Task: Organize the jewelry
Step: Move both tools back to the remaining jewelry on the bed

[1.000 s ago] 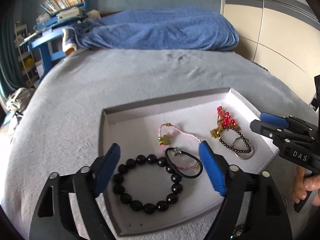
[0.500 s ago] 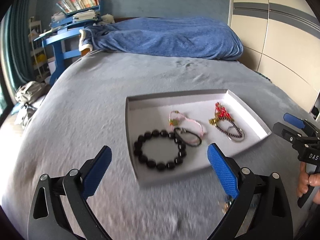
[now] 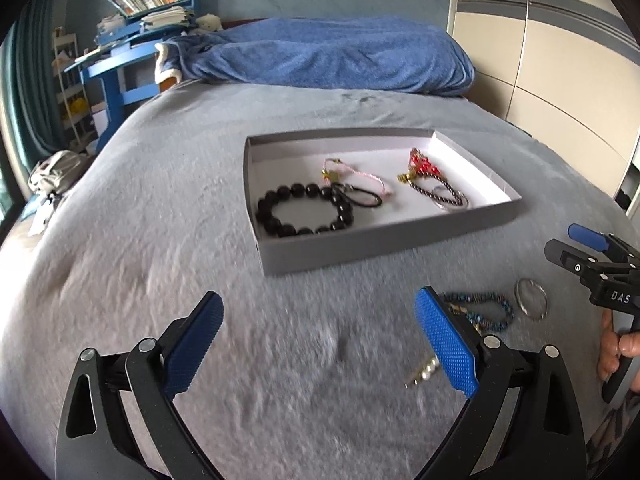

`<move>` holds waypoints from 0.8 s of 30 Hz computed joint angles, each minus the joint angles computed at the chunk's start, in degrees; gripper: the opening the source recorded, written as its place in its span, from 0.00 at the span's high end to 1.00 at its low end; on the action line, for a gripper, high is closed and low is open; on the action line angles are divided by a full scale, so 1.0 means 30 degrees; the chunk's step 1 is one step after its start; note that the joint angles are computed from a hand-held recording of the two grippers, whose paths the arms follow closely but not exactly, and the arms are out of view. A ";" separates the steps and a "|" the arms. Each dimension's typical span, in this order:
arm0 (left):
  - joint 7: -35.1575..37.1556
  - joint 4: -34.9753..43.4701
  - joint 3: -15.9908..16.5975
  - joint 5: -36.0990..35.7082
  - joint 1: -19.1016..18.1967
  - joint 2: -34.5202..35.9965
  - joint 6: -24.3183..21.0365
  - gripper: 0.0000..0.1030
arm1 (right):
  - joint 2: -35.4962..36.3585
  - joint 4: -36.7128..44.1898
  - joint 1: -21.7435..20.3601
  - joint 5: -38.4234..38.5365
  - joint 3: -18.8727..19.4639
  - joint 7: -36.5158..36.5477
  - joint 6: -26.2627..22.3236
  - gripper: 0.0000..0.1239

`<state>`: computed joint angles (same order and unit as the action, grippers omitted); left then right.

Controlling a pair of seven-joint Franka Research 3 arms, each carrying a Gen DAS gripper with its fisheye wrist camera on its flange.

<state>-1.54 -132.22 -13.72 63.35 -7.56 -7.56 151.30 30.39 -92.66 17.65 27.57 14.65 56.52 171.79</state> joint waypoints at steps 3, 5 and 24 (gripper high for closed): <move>0.0022 -0.0177 -0.0053 -0.0098 -0.0090 -0.0021 0.0044 0.07 | -0.0169 -0.0333 0.0039 0.0106 -0.0221 0.0387 -0.0234 0.21; 0.0027 -0.0290 -0.0116 -0.0118 -0.0169 -0.0047 0.0099 0.07 | -0.0278 -0.0564 0.0338 -0.0134 -0.0678 0.0892 -0.0510 0.21; 0.2500 0.0704 -0.0153 0.0109 -0.1063 0.1209 0.1203 0.07 | -0.0961 -0.1702 0.0316 -0.0486 -0.0275 -0.0648 -0.0947 0.21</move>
